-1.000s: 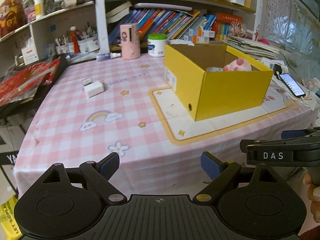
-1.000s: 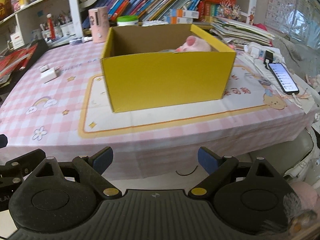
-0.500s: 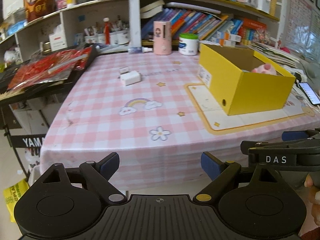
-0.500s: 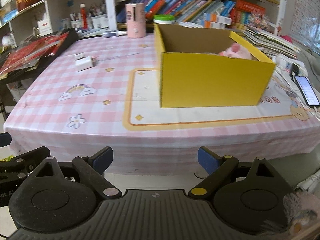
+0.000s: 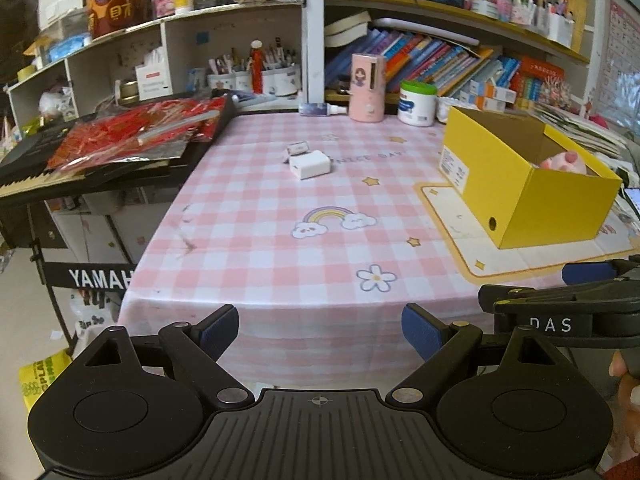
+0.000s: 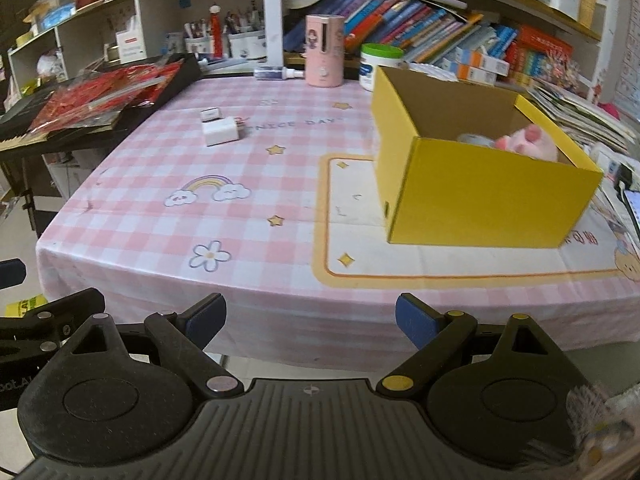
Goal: Organize objects
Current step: 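Lift both open grippers out of the box and back away, then reach the right gripper to the white charger while the left approaches the small white box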
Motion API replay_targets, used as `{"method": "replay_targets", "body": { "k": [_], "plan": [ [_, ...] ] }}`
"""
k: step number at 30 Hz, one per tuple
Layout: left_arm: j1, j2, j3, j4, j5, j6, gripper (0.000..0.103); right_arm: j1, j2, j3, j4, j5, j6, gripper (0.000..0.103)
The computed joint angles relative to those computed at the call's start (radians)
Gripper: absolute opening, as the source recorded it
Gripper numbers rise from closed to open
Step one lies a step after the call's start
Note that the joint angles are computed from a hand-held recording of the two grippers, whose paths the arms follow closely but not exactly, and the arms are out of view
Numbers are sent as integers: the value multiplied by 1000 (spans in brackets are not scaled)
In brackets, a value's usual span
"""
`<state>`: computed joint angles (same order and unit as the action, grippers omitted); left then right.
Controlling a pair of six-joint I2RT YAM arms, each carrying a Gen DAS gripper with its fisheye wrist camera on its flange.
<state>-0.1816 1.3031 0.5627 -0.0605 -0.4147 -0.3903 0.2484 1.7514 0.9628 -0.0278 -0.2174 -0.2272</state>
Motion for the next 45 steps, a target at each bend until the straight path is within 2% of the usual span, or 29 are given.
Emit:
{"method": "replay_targets", "body": {
  "k": [9,14,25,45],
  "plan": [
    [62,65,28,34,36,17,91,36,65,71,-16,-10,-17,92],
    [105,136,80,61,55,55,91,48,139,164,-33,-10,-4,91],
    [209,336,257,98,126,84,91,84,360,497,-144,-12,-13,89],
    [312,580,595,18,129,87,91,121,750,1176,-425,-71,-38,88]
  ]
}}
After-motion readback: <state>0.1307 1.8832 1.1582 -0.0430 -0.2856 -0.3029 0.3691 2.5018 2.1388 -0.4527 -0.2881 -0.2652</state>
